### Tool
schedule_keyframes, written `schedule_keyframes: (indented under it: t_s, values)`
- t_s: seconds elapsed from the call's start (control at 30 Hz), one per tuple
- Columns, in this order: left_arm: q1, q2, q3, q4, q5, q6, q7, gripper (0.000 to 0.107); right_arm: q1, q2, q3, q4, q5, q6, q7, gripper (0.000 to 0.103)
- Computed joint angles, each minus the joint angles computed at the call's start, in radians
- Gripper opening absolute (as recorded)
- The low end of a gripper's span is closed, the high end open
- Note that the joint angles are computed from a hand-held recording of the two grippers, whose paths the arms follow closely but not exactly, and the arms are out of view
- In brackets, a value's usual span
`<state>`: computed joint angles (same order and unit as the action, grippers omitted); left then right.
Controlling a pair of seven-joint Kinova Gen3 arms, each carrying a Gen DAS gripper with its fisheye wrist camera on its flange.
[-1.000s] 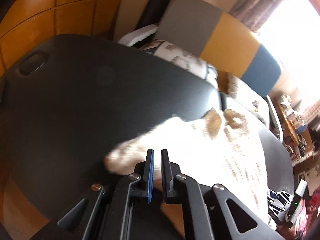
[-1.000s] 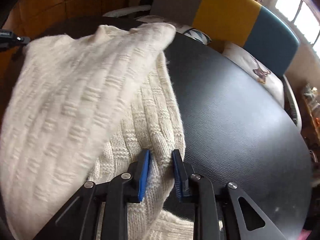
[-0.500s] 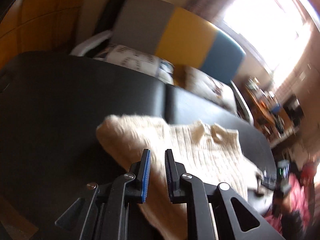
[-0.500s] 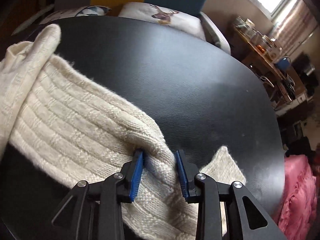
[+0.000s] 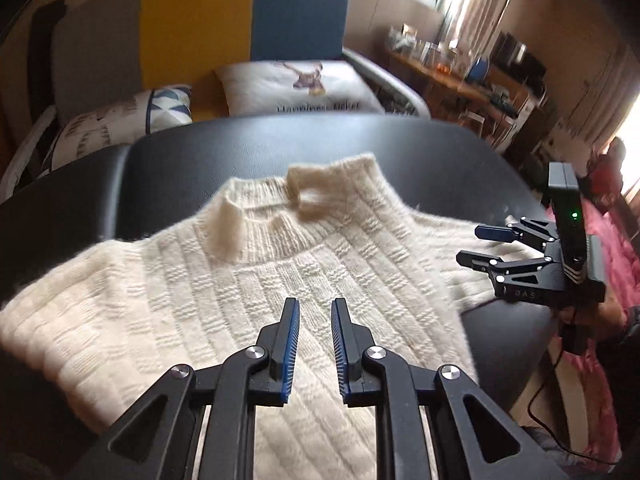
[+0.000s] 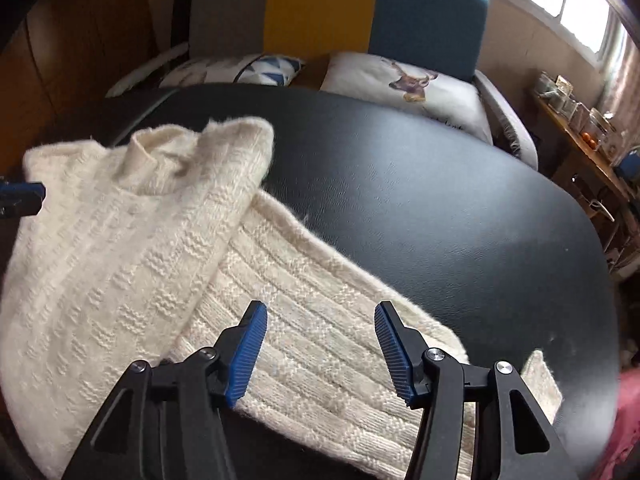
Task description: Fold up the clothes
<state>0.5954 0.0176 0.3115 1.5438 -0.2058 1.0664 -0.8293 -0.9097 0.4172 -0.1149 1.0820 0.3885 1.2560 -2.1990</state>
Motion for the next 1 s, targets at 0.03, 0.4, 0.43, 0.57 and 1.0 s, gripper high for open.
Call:
schedule_keyframes:
  t_s: [0.03, 0.4, 0.43, 0.57, 1.0]
  values:
    - [0.004, 0.029, 0.004, -0.016, -0.008, 0.013, 0.003, 0.015, 0.021, 0.018, -0.017, -0.006, -0.023, 0.009, 0.016, 0.056]
    - [0.026, 0.121, -0.062, -0.009, -0.074, 0.078, 0.056, 0.017, 0.052, -0.044, 0.032, 0.148, 0.043, 0.019, -0.098, 0.063]
    - [0.027, 0.126, -0.064, -0.015, -0.080, 0.075, 0.055, 0.017, 0.065, -0.051, 0.034, 0.159, 0.046, 0.027, -0.117, 0.066]
    - [-0.019, 0.059, -0.074, 0.017, -0.037, 0.012, 0.067, 0.017, 0.099, -0.057, 0.041, 0.174, 0.080, 0.087, -0.184, 0.067]
    - [0.027, -0.487, -0.163, 0.361, 0.069, 0.058, 0.315, 0.018, 0.045, -0.198, -0.091, 0.207, 0.120, -0.067, -0.327, 0.067]
